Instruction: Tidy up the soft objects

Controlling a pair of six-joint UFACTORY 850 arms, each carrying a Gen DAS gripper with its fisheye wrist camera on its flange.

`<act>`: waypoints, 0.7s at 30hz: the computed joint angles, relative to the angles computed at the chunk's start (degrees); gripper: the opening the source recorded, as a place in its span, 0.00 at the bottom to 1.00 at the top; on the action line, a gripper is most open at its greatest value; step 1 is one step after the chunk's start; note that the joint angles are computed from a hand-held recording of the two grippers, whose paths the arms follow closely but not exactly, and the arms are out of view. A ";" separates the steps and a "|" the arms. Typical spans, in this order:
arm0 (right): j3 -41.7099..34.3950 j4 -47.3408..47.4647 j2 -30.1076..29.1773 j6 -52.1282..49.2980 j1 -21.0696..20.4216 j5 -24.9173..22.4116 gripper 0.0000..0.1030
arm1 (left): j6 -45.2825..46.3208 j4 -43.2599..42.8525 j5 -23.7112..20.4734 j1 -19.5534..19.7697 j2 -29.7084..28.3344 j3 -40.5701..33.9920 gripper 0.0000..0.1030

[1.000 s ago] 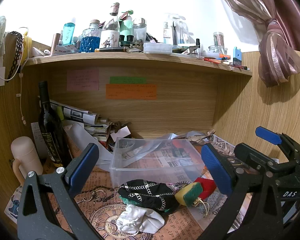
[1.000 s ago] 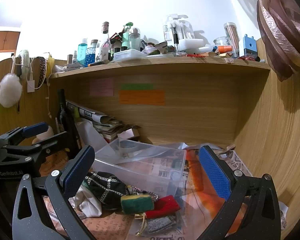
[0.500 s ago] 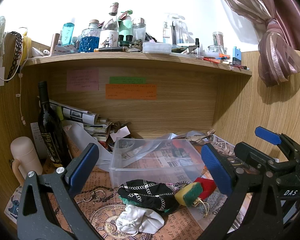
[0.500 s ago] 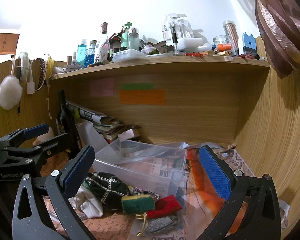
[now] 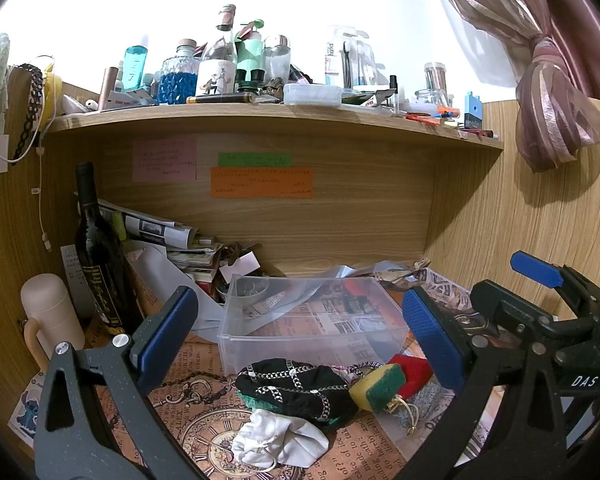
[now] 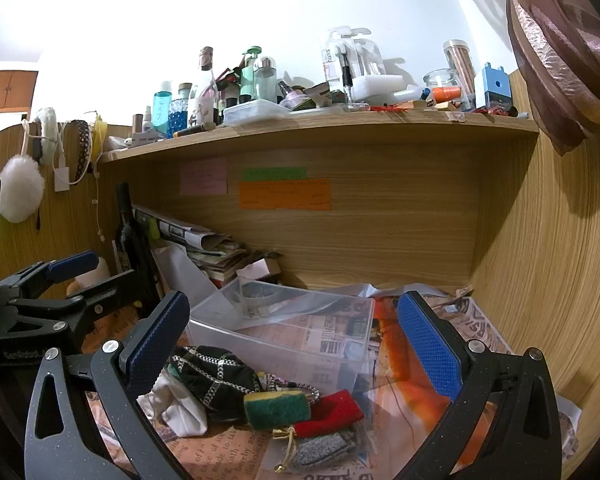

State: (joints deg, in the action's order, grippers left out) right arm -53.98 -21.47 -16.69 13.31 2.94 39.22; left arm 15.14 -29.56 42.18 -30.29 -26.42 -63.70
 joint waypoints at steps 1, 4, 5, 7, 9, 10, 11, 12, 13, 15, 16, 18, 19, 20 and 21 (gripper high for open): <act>-0.06 -0.34 -0.03 0.29 -0.17 -0.03 1.00 | 0.00 -0.01 0.02 0.04 -0.01 -0.01 1.00; 0.00 -0.36 0.01 0.34 -0.15 0.03 1.00 | 0.04 -0.10 0.03 -0.01 -0.01 0.00 1.00; 0.04 -0.20 0.05 0.23 -0.06 -0.02 1.00 | 0.00 -0.03 0.02 0.03 -0.02 -0.02 1.00; 0.03 -0.39 0.03 0.38 -0.17 0.02 1.00 | 0.02 -0.11 0.07 -0.02 -0.03 -0.01 1.00; 0.03 -0.40 0.01 0.42 -0.24 0.11 1.00 | 0.01 -0.13 0.03 -0.05 -0.03 -0.01 1.00; 0.08 -0.26 0.05 0.34 -0.17 0.11 1.00 | -0.02 0.01 0.03 0.03 -0.03 -0.01 1.00; 0.04 -0.38 0.02 0.45 -0.25 0.08 1.00 | -0.02 0.01 0.03 0.03 -0.03 -0.01 1.00; 0.04 -0.51 0.02 0.54 -0.28 0.11 1.00 | 0.02 0.00 0.00 0.01 -0.04 -0.01 1.00; 0.06 -0.24 0.05 0.42 -0.12 0.03 1.00 | 0.09 -0.04 0.05 0.03 -0.04 -0.01 1.00; -0.02 -0.62 -0.05 0.68 -0.30 0.09 1.00 | 0.17 -0.15 0.05 -0.05 -0.04 -0.02 1.00; 0.04 -0.44 0.02 0.61 -0.16 0.00 1.00 | 0.05 -0.01 0.06 0.03 -0.05 -0.02 1.00; 0.04 -0.42 -0.02 0.54 -0.18 0.12 1.00 | 0.05 -0.07 0.03 -0.04 -0.04 -0.02 1.00; 0.01 -0.45 -0.06 0.55 -0.19 0.12 1.00 | 0.01 -0.01 0.05 -0.01 -0.04 -0.01 1.00; -0.06 -0.43 -0.10 0.55 -0.19 0.07 1.00 | 0.06 -0.09 0.09 -0.04 -0.05 -0.01 1.00; -0.10 -0.60 -0.19 0.67 -0.33 0.16 1.00 | 0.09 -0.15 0.14 -0.07 -0.06 0.00 1.00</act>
State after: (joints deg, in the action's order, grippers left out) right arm -54.09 -22.07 -16.88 13.99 2.60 39.38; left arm 15.23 -29.71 42.32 -30.36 -26.48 -63.70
